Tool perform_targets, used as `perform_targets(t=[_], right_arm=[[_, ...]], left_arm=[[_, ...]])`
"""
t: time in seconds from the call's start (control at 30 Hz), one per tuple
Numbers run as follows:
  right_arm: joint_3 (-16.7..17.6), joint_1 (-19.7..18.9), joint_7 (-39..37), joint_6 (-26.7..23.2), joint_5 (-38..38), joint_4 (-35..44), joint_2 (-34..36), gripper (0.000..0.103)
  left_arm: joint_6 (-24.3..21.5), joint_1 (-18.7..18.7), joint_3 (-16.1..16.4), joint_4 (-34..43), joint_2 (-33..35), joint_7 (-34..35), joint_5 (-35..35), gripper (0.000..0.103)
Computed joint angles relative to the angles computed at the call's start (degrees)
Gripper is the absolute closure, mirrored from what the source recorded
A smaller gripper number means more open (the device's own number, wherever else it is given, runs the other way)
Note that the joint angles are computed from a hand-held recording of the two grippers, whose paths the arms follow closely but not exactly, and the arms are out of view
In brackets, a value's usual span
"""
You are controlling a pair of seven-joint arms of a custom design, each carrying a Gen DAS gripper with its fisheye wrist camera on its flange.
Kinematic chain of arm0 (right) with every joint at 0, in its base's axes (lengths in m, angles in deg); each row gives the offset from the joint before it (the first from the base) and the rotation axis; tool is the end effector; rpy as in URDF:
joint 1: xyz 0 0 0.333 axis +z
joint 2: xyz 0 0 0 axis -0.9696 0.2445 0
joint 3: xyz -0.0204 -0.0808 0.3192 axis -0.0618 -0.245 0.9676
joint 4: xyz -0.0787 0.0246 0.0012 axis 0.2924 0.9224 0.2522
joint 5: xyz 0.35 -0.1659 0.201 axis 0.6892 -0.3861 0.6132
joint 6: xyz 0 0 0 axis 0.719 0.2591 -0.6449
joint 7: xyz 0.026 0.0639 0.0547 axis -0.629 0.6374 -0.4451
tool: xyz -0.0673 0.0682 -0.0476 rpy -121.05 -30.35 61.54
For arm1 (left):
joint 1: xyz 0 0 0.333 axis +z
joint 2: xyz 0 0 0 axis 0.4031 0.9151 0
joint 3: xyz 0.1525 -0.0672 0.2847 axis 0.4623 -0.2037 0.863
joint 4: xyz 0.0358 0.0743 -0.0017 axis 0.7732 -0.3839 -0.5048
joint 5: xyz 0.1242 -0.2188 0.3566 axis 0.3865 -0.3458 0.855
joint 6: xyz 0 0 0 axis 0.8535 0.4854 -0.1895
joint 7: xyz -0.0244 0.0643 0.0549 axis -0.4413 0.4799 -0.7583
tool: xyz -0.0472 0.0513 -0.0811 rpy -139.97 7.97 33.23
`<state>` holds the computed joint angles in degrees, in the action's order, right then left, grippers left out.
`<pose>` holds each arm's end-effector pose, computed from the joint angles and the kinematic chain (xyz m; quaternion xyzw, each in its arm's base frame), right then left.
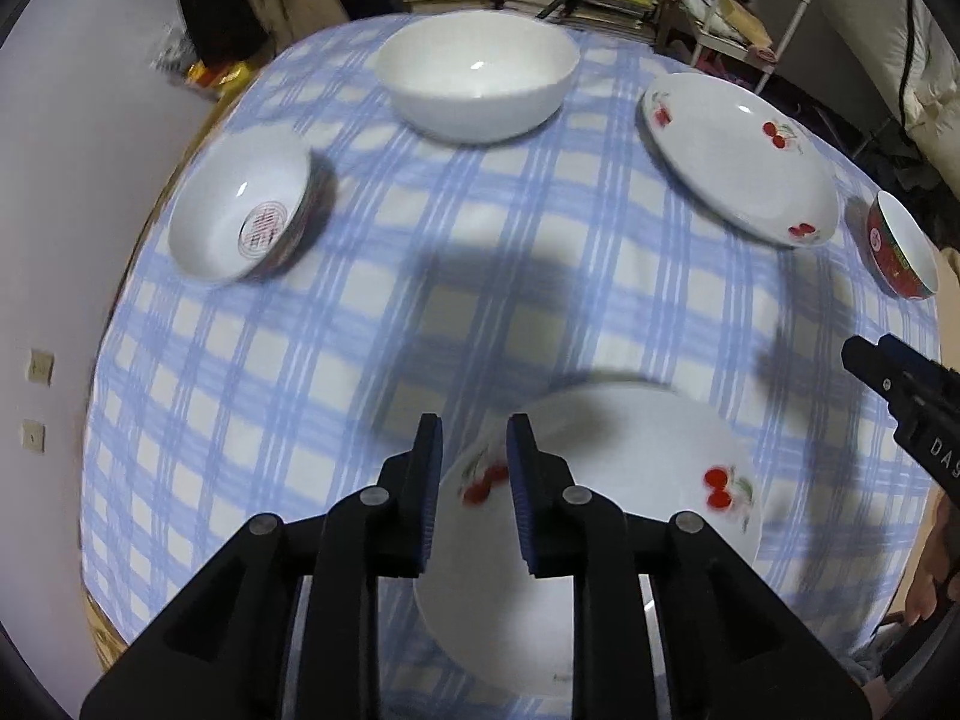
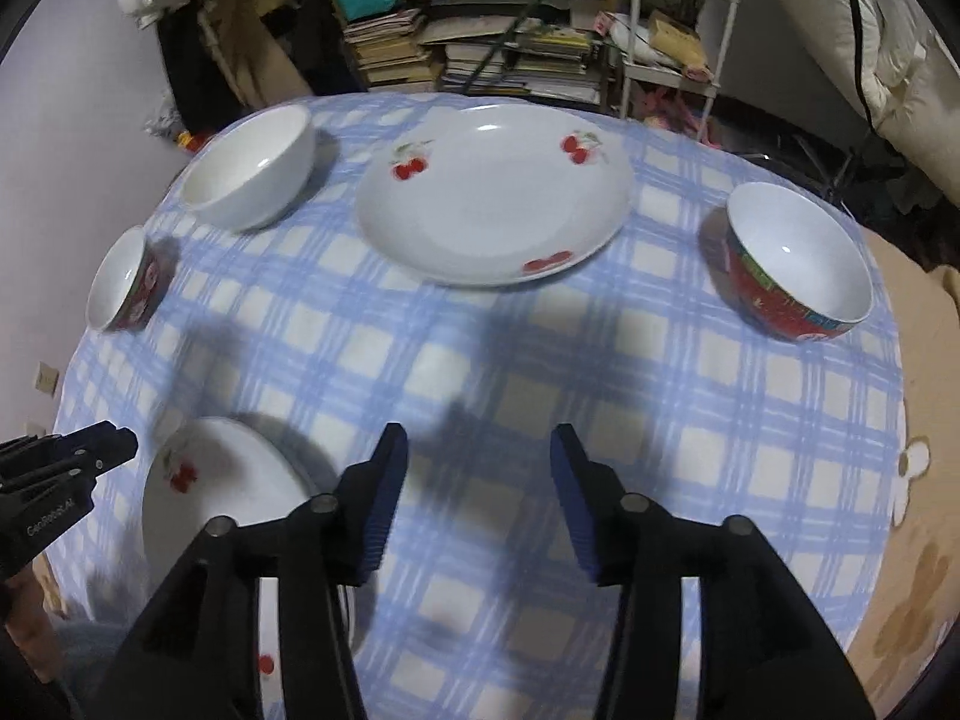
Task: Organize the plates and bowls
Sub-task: 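Lower the plate and open the left gripper while the right gripper releases its plate, then move both open grippers toward the remaining plates and bowls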
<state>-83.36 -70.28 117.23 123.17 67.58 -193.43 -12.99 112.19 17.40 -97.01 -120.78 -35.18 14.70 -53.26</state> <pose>0.4607 0.0733 0.4895 -0.5291 0.8193 -0.1301 0.1786 0.5796 -0.1634 0.5443 -0.5201 0.8432 -0.0838 0.1072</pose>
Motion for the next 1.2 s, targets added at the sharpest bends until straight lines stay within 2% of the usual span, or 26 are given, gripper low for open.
perform_targets(t=[0.07, 0.13, 0.3, 0.4, 0.47, 0.53, 0.77, 0.83, 0.93, 1.07, 1.2], right_arm=[[-0.97, -0.43, -1.22, 0.26, -0.10, 0.96, 0.91, 0.034], [-1.53, -0.78, -2.26, 1.08, -0.13, 1.12, 1.00, 0.030], [-2.35, -3.30, -5.11, 5.27, -2.16, 2.15, 1.83, 0.014], [-2.76, -4.84, -7.25, 7.54, -3.80, 3.67, 3.68, 0.011], [-3.01, -5.51, -8.40, 7.64, -4.32, 5.13, 5.26, 0.011], [-3.18, -6.18, -9.17, 7.72, -5.03, 6.62, 6.92, 0.011], [-4.48, -7.73, -10.24, 7.22, -6.19, 13.11, 14.05, 0.011], [-5.48, -7.49, -11.53, 6.66, -4.78, 15.03, 16.17, 0.011], [-6.27, -7.42, -13.18, 5.24, -3.65, 17.49, 18.96, 0.011], [-6.96, -7.12, -15.18, 2.29, -1.84, 20.08, 22.00, 0.022], [-7.34, -7.10, -16.37, 1.31, -1.23, 21.11, 23.70, 0.024]], left_arm=[[-0.39, -0.43, -0.39, 1.95, 1.40, 0.07, -0.16, 0.077], [-0.04, -0.99, -0.82, 3.94, 2.93, 0.14, -0.45, 0.064], [5.69, -2.72, -1.92, 6.46, 5.66, 2.06, 1.24, 0.063], [6.21, -3.54, -2.22, 10.18, 9.18, 0.89, 1.06, 0.061], [5.99, -3.97, -2.25, 12.66, 11.57, -0.59, 0.86, 0.059], [5.30, -4.35, -2.27, 15.33, 14.07, -1.83, 0.47, 0.052], [2.21, -6.53, -1.88, 23.91, 22.25, -8.02, 2.70, 0.047], [0.84, -6.54, -2.07, 25.69, 23.78, -8.55, 1.78, 0.042], [-0.36, -6.67, -2.22, 27.27, 25.33, -9.46, 0.69, 0.042], [-2.13, -7.24, -2.27, 29.30, 27.20, -9.99, 0.75, 0.042], [-3.71, -7.86, -2.05, 31.46, 29.07, -11.71, 0.99, 0.042]])
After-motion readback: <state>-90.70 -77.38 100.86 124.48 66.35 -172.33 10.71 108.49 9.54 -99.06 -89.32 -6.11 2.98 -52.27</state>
